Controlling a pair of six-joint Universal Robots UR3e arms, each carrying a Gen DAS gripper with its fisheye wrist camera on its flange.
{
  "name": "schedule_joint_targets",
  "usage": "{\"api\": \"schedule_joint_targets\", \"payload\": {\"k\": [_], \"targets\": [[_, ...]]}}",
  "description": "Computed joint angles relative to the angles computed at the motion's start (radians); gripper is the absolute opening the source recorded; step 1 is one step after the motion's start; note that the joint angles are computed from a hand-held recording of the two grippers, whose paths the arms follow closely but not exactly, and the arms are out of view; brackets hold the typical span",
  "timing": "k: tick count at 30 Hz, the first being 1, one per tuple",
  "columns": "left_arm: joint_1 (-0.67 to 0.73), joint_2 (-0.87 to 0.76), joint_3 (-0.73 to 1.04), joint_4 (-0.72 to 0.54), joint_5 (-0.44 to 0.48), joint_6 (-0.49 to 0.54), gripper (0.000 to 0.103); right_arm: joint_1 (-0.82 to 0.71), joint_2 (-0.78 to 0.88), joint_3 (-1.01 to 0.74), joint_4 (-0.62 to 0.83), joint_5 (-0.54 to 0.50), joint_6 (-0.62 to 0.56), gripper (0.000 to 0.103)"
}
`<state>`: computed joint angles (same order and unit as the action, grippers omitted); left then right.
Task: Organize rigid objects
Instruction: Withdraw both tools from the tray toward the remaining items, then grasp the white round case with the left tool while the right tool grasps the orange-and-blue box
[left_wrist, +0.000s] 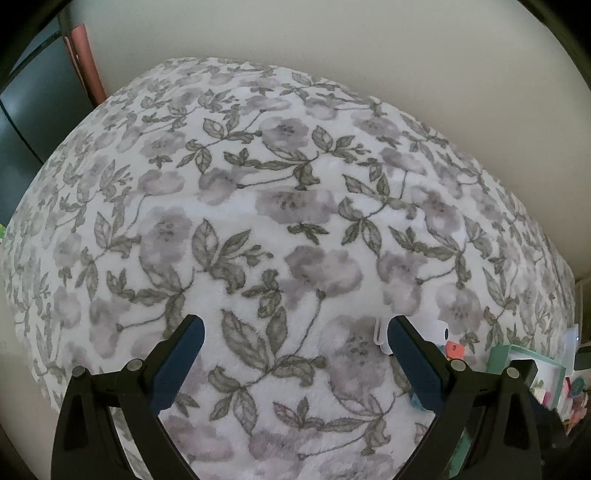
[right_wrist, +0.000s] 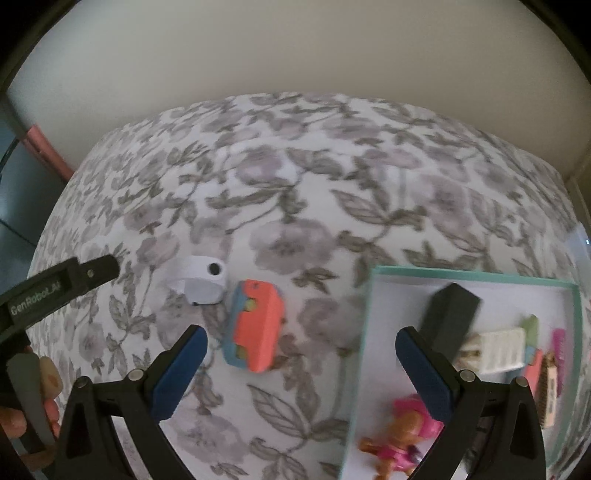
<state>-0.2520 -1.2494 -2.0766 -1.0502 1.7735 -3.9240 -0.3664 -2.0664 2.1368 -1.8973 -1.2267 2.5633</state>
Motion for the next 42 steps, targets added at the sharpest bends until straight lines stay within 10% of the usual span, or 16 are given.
{"api": "schedule_joint_targets", "payload": {"k": [27, 42], "targets": [[0.016, -0.119, -0.053, 0.234, -0.167, 0.034, 0.099, 0.244, 0.217, 0.198, -0.516, -0.127, 0.161, 0.084], [-0.035, -0.241, -0.009, 0.335, -0.192, 0.027, 0.099, 0.134, 0.171, 0.192, -0.437, -0.056, 0.096, 0.059]]}}
